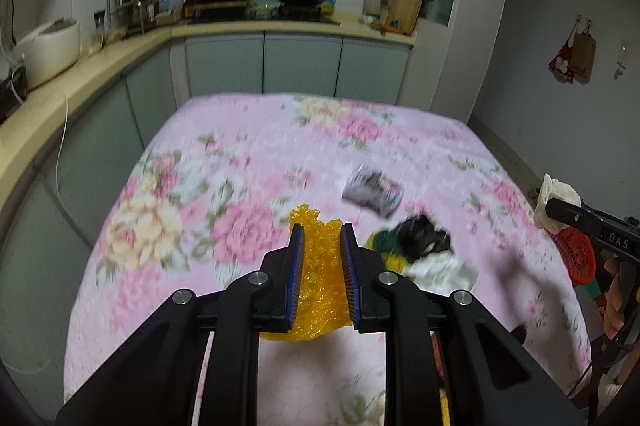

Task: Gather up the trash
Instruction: 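Carry the bubble wrap and mesh net in both tools over the red wastebasket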

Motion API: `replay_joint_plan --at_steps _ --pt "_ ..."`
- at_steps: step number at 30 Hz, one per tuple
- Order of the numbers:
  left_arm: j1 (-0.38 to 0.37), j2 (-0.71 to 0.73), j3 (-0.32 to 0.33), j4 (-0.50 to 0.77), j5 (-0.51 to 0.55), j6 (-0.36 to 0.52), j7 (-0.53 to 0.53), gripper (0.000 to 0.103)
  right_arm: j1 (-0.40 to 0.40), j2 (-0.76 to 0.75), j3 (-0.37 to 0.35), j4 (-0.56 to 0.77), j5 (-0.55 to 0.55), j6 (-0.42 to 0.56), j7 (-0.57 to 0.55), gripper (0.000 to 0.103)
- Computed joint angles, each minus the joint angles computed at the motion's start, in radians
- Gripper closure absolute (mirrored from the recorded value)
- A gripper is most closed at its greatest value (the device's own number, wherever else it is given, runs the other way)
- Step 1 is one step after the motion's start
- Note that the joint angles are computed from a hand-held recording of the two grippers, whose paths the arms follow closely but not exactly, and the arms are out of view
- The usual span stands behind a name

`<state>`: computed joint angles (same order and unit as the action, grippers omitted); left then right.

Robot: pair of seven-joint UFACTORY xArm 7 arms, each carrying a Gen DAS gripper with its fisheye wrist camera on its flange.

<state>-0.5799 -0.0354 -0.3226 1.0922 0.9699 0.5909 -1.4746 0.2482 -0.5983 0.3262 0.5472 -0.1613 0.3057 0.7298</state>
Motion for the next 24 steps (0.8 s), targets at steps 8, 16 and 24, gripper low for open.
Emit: replay_joint_plan --at_steps 8,16,24 --pt "-0.035 0.079 0.018 0.136 0.053 0.021 0.032 0.085 -0.041 -0.034 0.012 0.009 -0.028 0.002 0.009 0.058" --pt "-0.088 0.154 0.061 0.252 0.081 0.016 0.053 0.085 -0.066 -0.074 0.023 0.009 -0.042 0.016 0.026 0.058" --pt "-0.164 0.246 0.106 0.391 0.111 0.014 0.102 0.085 -0.100 -0.165 0.017 -0.013 -0.049 0.028 0.033 0.058"
